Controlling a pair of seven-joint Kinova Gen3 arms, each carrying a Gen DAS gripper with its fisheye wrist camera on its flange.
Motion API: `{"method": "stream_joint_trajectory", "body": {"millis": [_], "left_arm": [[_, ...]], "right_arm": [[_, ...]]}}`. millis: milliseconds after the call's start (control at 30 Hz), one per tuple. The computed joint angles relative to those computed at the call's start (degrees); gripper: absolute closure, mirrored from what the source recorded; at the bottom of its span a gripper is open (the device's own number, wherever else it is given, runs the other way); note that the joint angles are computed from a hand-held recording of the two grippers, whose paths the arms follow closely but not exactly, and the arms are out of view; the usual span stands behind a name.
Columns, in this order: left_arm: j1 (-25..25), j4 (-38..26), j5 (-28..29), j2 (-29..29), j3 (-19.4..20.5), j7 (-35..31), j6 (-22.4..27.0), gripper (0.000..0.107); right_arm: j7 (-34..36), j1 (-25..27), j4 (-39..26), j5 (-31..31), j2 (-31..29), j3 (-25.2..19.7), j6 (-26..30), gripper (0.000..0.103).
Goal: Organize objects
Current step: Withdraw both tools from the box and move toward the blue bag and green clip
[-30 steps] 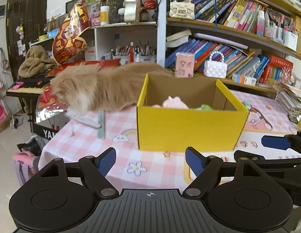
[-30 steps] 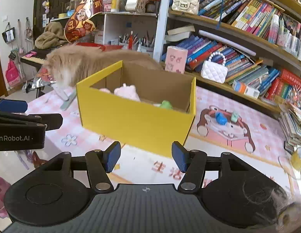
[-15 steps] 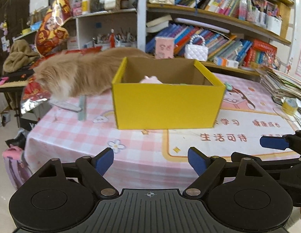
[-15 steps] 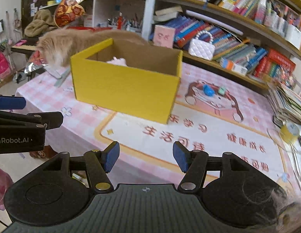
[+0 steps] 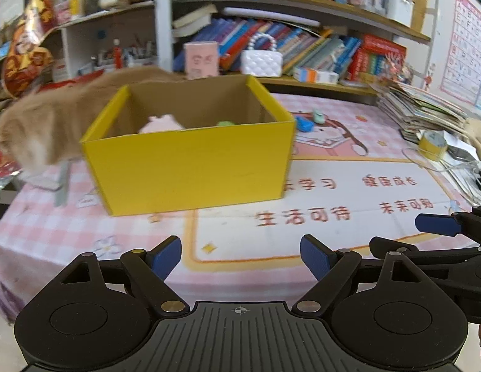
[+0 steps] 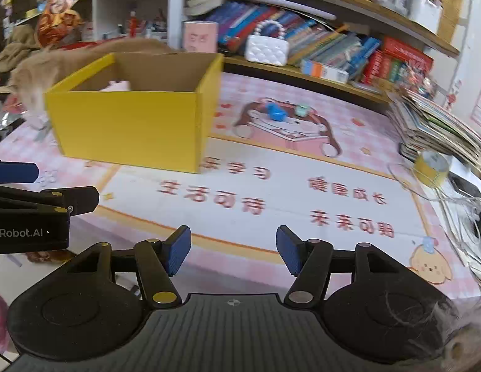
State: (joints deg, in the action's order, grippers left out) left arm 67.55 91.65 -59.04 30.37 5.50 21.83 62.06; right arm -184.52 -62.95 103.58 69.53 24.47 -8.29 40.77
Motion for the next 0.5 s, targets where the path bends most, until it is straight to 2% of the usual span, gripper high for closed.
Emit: {"method": "stream_joint_trajectory", "body": {"millis": [100,333,500], "left_arm": [[-1.98,-3.71,0.97,2.03,0.20,-4.18,-1.84,0.021],[-4.37,-12.46,5.62,6.64,-2.48,-12.20,-6.79,0.021],[-6.12,-21.08,9.87,11.25,-3.55,-20.93,-8.17,0.021]], "right_arm": [[1.37,2.30,0.71,-1.11,-0.63,0.48,-1.25,0.045],[6.61,8.39,0.84,-4.10,-0.90,2.66,-6.01,0.044],[10.68,12.24,0.29,-5.88,-0.56,4.90,-9.93,0.044]]}}
